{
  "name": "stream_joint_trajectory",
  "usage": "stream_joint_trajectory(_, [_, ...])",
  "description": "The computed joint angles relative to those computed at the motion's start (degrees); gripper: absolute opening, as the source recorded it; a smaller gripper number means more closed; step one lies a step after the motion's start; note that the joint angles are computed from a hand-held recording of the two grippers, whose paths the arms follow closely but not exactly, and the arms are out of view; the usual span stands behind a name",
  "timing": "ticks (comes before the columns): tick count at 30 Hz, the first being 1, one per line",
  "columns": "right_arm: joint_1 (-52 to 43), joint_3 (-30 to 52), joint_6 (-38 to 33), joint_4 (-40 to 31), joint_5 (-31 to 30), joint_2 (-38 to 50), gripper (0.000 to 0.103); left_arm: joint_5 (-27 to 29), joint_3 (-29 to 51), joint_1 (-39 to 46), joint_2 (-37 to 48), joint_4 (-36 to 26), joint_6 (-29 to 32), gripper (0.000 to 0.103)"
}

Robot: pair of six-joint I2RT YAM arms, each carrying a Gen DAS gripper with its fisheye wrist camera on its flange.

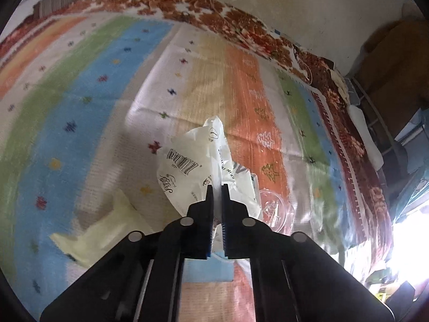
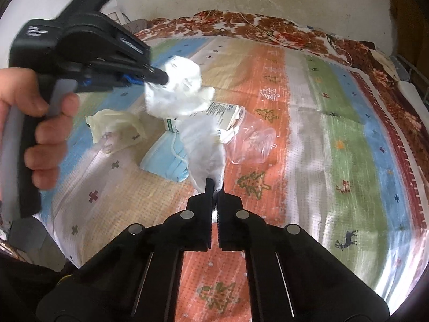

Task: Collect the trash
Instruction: 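Grasp the white printed paper bag with the left tool while the right tool grasps the white tissue, then lift the paper bag and tissue and carry both down over the bin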

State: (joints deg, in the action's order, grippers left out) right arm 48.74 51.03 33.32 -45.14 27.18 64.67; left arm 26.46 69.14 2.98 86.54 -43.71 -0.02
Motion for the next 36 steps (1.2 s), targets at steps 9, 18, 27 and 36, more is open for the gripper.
stream_joint_trajectory(9, [1.9,4.2,4.8,-5.3,2.1,-3.6,0.001,0.5,2.1,4.6,-4.6,-4.2,5.2,0.002])
stream_joint_trajectory(18, [6.5,7.4,8.8,-9.1,5.3,-4.6,0.000,1.8,1.5,8.0,-8.0,-8.3,9.0,0.002])
stream_joint_trajectory(27, [11.2,10.3,13.9,-13.3,8.4,-4.4,0.000,4.6,2.4,10.9,-11.1,-14.0,13.2,0.002])
stream_joint_trajectory(36, [17.3,13.9,20.7,-19.4,12.1,-4.0,0.000,9.5,3.3,15.3,-14.7,-21.5,20.0,0.002])
